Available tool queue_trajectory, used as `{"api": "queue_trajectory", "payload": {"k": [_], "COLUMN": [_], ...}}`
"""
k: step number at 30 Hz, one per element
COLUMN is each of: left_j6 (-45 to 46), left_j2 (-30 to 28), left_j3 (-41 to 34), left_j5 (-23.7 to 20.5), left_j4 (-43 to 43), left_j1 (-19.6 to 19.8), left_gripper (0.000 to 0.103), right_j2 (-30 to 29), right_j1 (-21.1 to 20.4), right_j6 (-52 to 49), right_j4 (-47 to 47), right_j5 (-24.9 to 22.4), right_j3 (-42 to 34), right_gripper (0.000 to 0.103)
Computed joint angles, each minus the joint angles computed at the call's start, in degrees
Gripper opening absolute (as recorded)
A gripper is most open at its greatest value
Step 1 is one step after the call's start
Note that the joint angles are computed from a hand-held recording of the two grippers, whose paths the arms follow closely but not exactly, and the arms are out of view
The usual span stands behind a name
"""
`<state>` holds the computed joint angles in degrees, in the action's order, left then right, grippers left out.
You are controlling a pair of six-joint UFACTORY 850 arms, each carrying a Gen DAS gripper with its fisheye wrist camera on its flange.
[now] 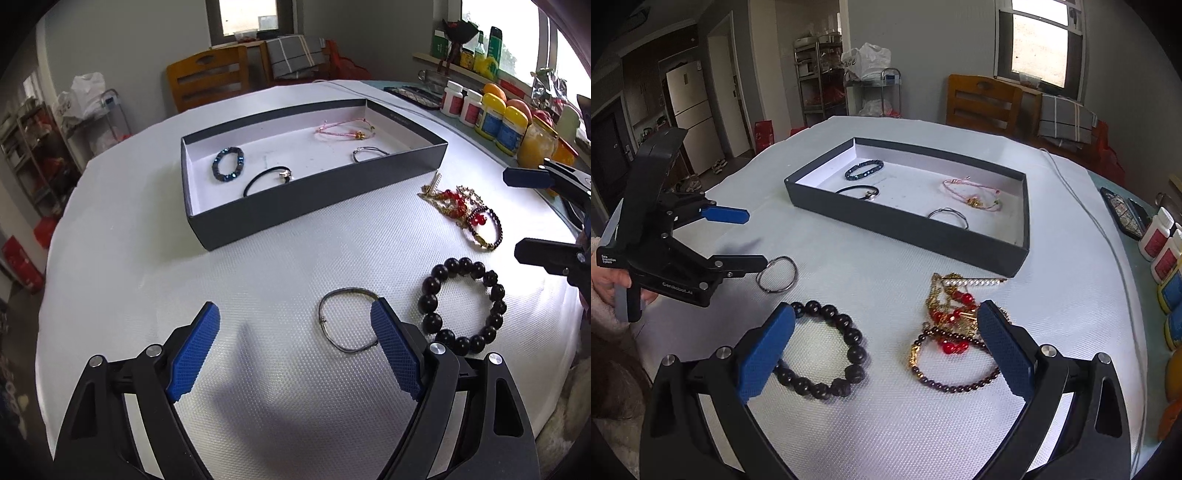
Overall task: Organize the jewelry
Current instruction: 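Move both open tools back over the remaining jewelry, then grasp the silver bangle with the left tool while the right tool grasps the black bead bracelet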
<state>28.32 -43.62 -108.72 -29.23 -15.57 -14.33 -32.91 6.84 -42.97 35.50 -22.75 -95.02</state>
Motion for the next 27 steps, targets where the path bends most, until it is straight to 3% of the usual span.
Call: {"api": "queue_trajectory", "payload": {"k": [11,16,19,21,27], "left_j6": [0.4,1.9,2.8,2.5,3.7], "left_j2": [-0.3,-0.3,-0.4,-0.9,-1.3], "left_j3": [0.4,0.5,0.4,-0.3,-0.7], "left_j5": [-1.0,-0.9,-0.9,-1.6,-2.4], "left_j4": [0.0,-0.6,-1.2,-0.9,-2.1], "left_j1": [-0.4,-0.7,-0.8,-0.8,-0.6], "left_gripper": [0.085,0.084,0.08,0.07,0.056], "right_j2": [0.3,0.3,0.3,-0.3,-0.9], "right_j1": [0.3,0.3,0.3,0.4,0.8], "right_j6": [-2.9,-3.6,-3.1,-1.3,0.7], "right_j4": [2.8,3.6,3.5,1.8,-0.9], "right_j5": [-2.0,-3.1,-3.5,-4.3,-5.2], "right_j3": [1.8,1.9,1.8,1.1,0.7], "right_gripper": [0.096,0.087,0.074,0.063,0.048]}}
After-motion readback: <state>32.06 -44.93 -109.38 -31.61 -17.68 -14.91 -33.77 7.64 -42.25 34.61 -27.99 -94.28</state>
